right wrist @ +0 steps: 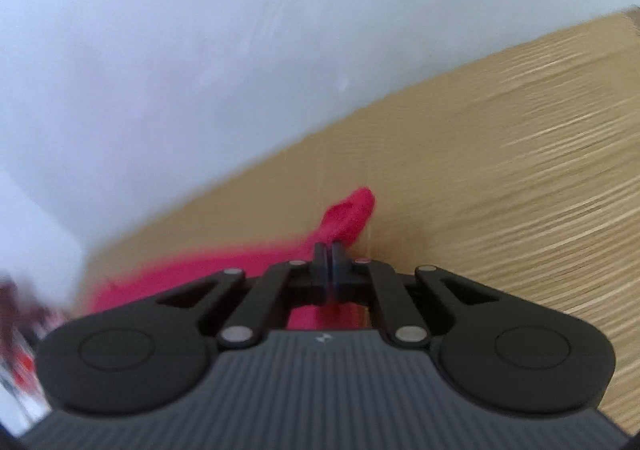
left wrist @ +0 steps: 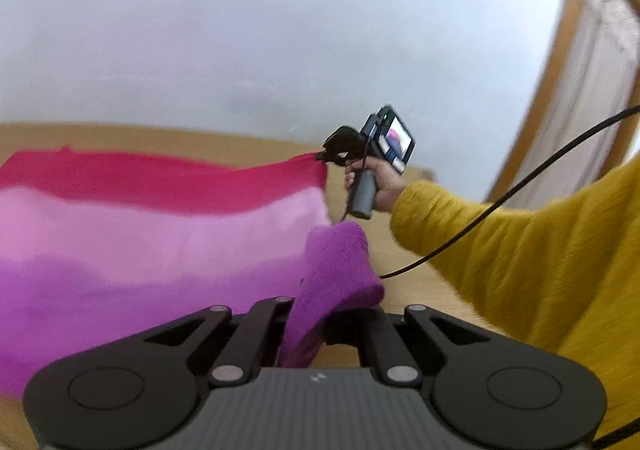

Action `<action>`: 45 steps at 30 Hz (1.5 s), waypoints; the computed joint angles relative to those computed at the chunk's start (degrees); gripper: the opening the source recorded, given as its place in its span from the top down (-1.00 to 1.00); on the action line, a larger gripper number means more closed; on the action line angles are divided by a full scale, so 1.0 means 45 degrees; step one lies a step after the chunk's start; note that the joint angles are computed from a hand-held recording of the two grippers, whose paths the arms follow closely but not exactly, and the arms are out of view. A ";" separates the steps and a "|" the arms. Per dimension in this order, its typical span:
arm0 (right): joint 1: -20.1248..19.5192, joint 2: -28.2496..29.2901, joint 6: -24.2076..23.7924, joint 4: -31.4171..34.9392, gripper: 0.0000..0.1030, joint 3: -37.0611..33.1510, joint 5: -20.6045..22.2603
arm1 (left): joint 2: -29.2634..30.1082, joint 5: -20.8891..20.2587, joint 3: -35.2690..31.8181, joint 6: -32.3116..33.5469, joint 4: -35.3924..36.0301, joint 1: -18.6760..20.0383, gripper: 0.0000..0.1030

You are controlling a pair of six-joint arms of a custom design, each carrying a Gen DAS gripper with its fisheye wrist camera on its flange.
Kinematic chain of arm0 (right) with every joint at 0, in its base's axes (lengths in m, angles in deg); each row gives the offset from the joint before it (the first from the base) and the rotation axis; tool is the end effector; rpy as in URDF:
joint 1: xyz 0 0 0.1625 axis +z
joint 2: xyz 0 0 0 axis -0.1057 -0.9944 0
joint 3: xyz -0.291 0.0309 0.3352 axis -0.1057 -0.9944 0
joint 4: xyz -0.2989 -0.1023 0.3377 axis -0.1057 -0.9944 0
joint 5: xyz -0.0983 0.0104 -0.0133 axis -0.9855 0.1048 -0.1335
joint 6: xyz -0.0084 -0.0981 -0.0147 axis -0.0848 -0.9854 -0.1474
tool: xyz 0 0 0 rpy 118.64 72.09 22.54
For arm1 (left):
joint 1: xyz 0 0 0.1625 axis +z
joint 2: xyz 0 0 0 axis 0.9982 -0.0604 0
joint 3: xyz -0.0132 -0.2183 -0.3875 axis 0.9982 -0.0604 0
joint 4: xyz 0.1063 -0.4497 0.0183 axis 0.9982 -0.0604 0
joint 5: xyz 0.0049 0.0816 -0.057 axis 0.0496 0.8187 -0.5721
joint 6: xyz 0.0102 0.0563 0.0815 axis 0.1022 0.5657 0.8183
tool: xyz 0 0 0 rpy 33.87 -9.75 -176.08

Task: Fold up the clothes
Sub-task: 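Lift the cloth with both grippers and spread it apart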

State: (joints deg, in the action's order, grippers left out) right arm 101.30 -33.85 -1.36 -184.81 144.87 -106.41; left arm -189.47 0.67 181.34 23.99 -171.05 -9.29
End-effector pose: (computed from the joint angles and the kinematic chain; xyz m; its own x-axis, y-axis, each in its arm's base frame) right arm 0.1267 -0.3817 0.2700 -0.9359 0.3467 0.0627 0.0731 0.3651 -0.9281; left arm 0.0728 -0.3180 0.5630 -0.6925 0.6136 -0.3795 0.7200 0.5544 -0.4174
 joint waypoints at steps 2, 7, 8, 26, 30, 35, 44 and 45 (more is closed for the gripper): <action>-0.0071 -0.1506 0.0084 0.0186 0.91 0.0438 0.0338 | -0.0165 -0.0832 -0.0148 0.0326 0.0439 -0.0196 0.94; 0.0496 -0.4611 -0.0544 0.1394 0.91 0.0444 -0.0500 | -0.0010 -0.3498 -0.1090 0.1465 0.2437 -0.0187 0.94; 0.0660 -0.5016 -0.0589 0.1671 0.91 0.0324 -0.0740 | 0.0151 -0.3989 -0.1389 0.1784 0.2667 -0.0021 0.94; 0.3472 -0.5880 -0.4136 0.1154 0.90 -0.0624 -0.5264 | 0.4030 -0.6031 -0.5393 0.5773 0.5107 0.3963 0.85; 0.2596 -0.5692 -0.4171 0.2052 0.86 -0.0033 -0.5033 | 0.5871 -0.3821 -0.5461 0.5304 0.3522 0.4582 0.80; 0.1515 -0.3992 -0.4434 0.2229 0.68 0.0401 -0.6533 | 0.7808 -0.1025 -0.5657 0.4908 0.2205 0.5185 0.78; 0.1242 -0.7231 -0.2909 0.5585 0.38 0.3252 -0.6261 | 0.7911 -0.0066 -0.4655 0.7959 0.1759 0.5430 0.06; 0.1414 -0.8127 -0.2249 0.6578 0.38 0.3589 -0.6233 | 0.7662 -0.0086 -0.4252 0.8417 0.1540 0.5463 0.06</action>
State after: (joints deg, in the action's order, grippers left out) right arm 107.67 -70.42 -11.48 -155.21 161.02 -134.46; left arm -154.99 0.29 162.21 61.87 -164.13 15.29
